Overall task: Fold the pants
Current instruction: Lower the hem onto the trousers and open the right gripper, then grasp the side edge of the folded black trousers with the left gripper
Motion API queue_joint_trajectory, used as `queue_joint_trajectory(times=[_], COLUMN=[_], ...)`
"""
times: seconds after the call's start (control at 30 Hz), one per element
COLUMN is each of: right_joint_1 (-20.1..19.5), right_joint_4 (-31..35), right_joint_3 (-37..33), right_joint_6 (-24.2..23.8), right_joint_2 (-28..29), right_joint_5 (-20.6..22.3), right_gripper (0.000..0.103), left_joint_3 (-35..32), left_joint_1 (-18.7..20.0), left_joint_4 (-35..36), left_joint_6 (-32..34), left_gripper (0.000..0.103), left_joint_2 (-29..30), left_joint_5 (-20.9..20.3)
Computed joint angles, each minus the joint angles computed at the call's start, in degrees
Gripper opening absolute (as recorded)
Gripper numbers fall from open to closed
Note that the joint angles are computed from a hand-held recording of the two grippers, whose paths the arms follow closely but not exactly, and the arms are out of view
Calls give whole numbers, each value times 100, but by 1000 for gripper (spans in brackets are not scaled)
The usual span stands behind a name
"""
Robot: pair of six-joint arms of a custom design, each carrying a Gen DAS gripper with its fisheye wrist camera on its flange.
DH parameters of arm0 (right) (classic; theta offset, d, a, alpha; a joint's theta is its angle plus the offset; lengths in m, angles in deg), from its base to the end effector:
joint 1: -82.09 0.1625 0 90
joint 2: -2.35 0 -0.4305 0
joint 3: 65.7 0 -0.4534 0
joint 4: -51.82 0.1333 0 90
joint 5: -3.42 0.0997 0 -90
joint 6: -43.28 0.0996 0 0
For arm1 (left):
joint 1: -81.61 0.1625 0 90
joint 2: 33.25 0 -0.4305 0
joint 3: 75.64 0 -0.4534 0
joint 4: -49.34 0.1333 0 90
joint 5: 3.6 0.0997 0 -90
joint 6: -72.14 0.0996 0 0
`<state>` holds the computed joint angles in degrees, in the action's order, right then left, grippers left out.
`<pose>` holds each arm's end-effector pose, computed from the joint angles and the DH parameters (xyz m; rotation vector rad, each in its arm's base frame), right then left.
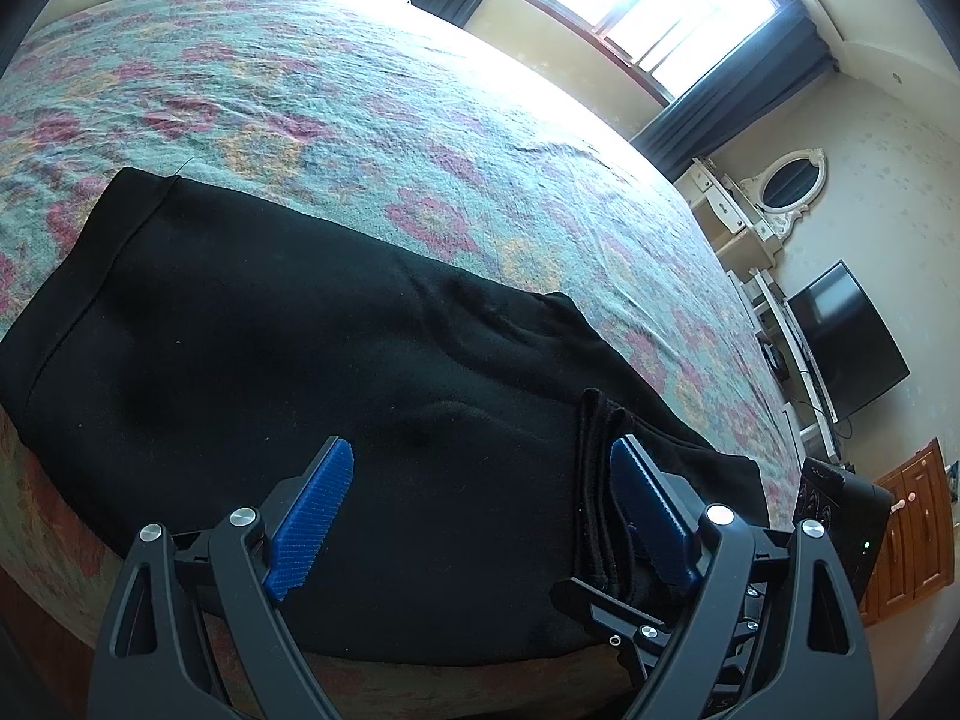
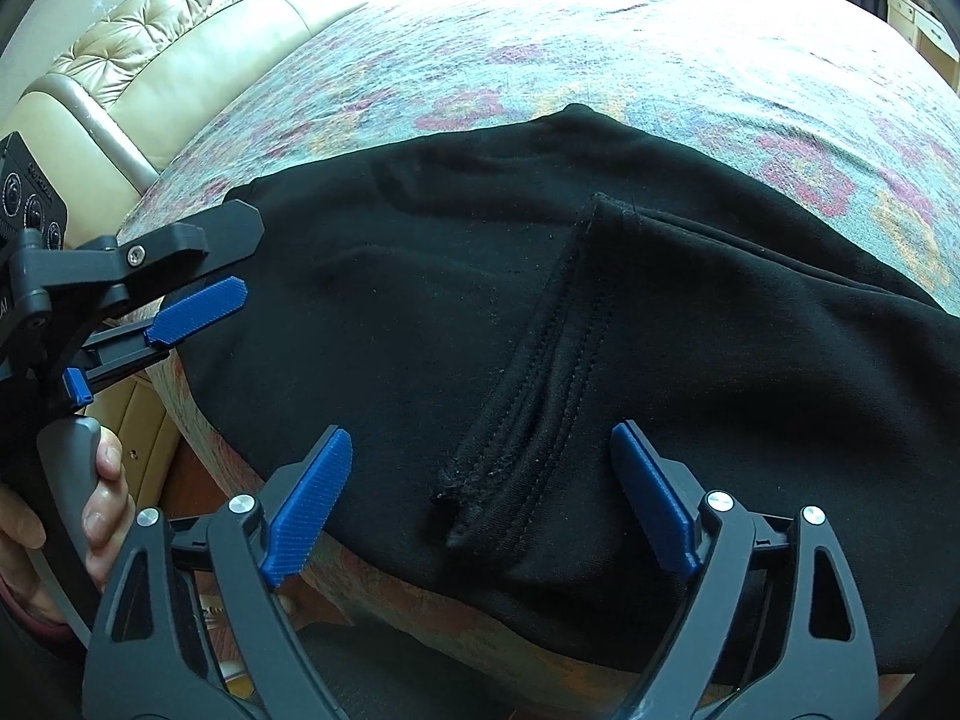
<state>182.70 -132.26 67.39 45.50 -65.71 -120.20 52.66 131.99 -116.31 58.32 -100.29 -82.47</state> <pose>0.1651 -0.4571 0.1267 -0.0124 -2.5289 0.7342 -0.2057 -0.4877 0.0915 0.6432 2.9760 -0.4767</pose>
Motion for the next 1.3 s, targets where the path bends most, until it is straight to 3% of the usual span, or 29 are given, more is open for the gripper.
queue_joint_trajectory(times=[0.1, 0.23, 0.33, 0.57, 0.67, 0.87, 0.97, 1.1, 1.3], right_joint_1=[-9, -128, -102, -62, -94, -195, -213, -250, -336], right_joint_4=[-59, -597, -825, -988, -1030, -940, -881, -854, -854], right_joint_3=[28, 287, 448, 912, 1075, 1235, 1251, 1251, 1192], right_joint_6=[-34, 81, 26, 46, 146, 383, 432, 449, 553], right_joint_2=[-32, -291, -488, -1002, -1122, -1188, -1187, -1206, -1066], right_joint_5=[52, 576, 720, 1007, 1127, 1244, 1233, 1285, 1549], right_gripper=[89, 89, 89, 89, 89, 89, 89, 89, 89], left_joint_3=[-16, -16, -72, -600, -1017, -1902, -2069, -2322, -2567], left_joint_1=[34, 180, 408, 1303, 1760, 2623, 2612, 2778, 2510], left_joint_4=[63, 128, 319, 989, 1362, 2298, 2512, 2943, 3758], left_joint_6=[23, 129, 346, 1077, 1049, 878, 956, 1137, 1692], left_gripper=[86, 86, 86, 86, 86, 86, 86, 86, 86], left_joint_2=[-31, -203, -402, -754, -665, -100, -25, 91, 276], left_joint_5=[-30, -158, -357, -982, -1258, -2978, -2514, -2629, -2279])
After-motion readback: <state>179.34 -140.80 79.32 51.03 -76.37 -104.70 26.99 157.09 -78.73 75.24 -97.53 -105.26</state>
